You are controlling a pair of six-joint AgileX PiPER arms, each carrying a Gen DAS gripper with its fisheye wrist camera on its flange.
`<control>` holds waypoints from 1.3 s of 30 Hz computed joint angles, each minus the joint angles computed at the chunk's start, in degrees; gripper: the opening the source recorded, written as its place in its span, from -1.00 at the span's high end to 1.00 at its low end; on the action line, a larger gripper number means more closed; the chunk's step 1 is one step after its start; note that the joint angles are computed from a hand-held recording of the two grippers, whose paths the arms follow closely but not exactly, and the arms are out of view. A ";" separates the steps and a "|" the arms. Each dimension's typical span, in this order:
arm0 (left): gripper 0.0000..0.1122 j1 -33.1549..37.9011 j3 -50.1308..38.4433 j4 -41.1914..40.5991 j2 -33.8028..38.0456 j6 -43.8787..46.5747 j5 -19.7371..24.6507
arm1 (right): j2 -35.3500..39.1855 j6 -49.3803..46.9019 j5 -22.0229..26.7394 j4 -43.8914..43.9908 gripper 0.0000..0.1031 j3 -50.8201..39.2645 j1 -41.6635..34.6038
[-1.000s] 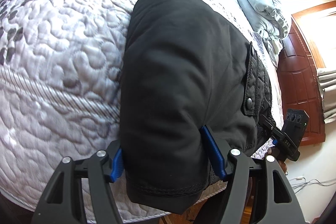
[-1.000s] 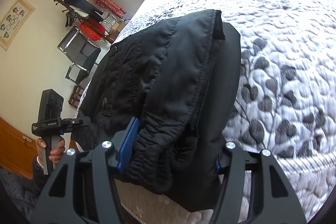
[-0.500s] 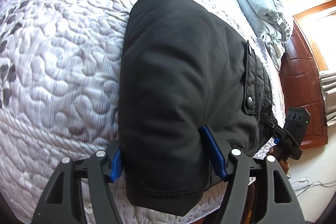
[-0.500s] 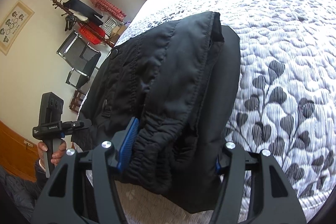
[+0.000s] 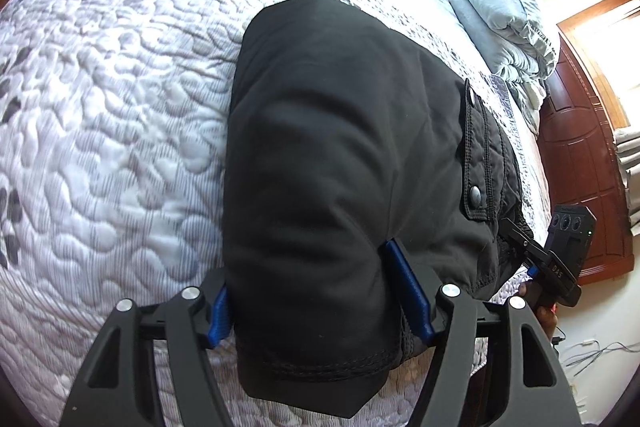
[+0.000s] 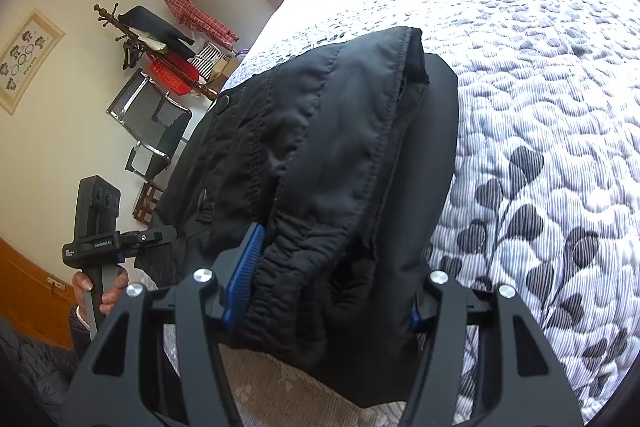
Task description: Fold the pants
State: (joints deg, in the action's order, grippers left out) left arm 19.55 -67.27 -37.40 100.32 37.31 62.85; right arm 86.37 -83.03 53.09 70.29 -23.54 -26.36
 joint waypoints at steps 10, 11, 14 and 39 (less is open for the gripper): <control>-0.22 -3.18 -5.25 0.18 3.34 -2.43 -1.17 | -1.14 0.09 0.19 -0.35 -0.13 0.26 -1.52; -0.22 -3.53 -6.08 0.14 3.94 -2.71 -1.40 | -1.01 0.05 0.24 -0.36 -0.13 0.09 -1.68; -0.22 -4.49 -8.22 -0.01 5.70 -3.62 -2.10 | -2.02 0.55 -1.01 1.05 -0.13 0.79 -0.11; -0.41 -4.27 -7.29 1.83 2.11 -0.66 -9.38 | -16.29 5.86 10.15 -9.50 -0.57 0.29 -19.31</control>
State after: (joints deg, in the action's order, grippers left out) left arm 15.29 -74.56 -35.57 102.43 36.65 53.47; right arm 70.08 -77.17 63.24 60.79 -23.24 -45.67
